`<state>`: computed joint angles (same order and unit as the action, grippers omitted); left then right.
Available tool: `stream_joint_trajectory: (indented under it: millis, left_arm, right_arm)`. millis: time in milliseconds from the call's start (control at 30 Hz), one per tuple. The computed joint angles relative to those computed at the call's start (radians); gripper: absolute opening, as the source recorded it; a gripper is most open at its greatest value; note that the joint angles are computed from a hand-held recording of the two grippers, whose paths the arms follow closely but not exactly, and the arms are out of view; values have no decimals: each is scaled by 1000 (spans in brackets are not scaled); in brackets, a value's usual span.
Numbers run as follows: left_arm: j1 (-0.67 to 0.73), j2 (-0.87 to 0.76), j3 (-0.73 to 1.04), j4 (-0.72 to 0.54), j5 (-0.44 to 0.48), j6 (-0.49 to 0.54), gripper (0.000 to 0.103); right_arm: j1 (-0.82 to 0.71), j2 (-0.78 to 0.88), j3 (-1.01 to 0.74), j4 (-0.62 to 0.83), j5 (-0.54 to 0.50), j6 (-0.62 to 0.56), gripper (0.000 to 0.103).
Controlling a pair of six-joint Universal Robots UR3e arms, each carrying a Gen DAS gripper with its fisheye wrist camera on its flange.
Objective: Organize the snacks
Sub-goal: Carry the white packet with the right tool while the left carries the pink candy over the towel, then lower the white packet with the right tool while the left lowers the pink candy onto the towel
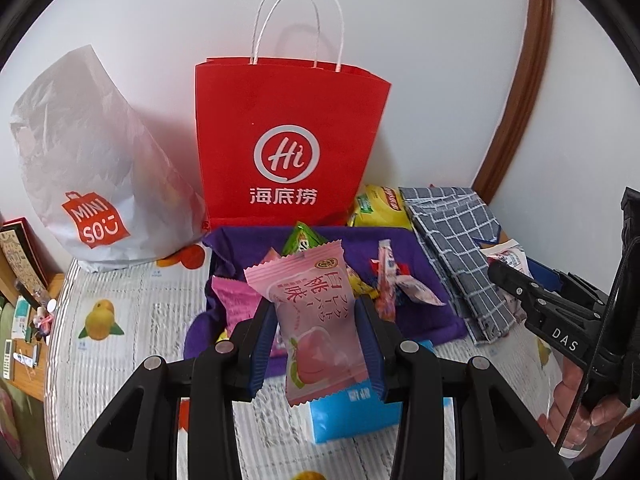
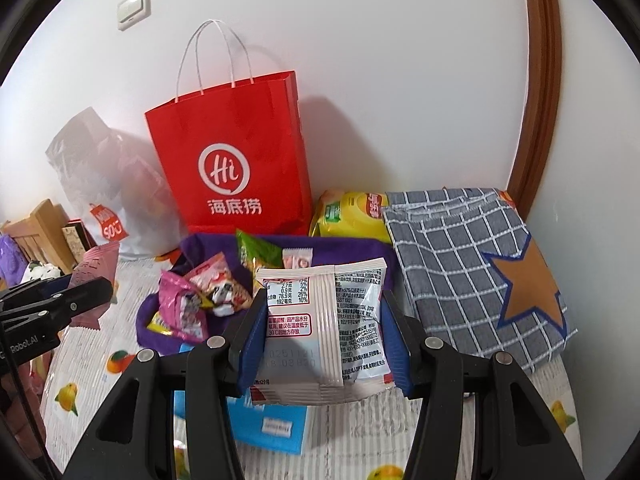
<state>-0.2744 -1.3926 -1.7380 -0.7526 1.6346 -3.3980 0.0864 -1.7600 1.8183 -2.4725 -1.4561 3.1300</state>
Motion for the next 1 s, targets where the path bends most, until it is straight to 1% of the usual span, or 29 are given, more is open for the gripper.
stream_joint_trajectory:
  millis: [267, 500, 633, 833, 900, 933, 1000]
  left_arm:
    - [50, -104, 59, 23, -35, 25, 38]
    - [86, -205, 118, 55, -74, 35, 38]
    - [92, -293, 196, 60, -90, 39, 38]
    - [101, -417, 279, 82, -115, 38, 38]
    - [109, -454, 299, 80, -129, 34, 38]
    - [114, -473, 308, 79, -136, 27, 36]
    - [122, -489, 309, 78, -152, 34, 34]
  right_arm:
    - [4, 154, -99, -35, -11, 31, 52]
    - [17, 318, -249, -38, -39, 35, 52]
    - [16, 413, -365, 2, -38, 37, 52]
    - [4, 509, -404, -21, -32, 29, 53]
    - [-3, 550, -425, 2, -26, 26, 53]
    - [-2, 580, -453, 26, -35, 20, 53]
    - [3, 614, -469, 23, -59, 28, 53]
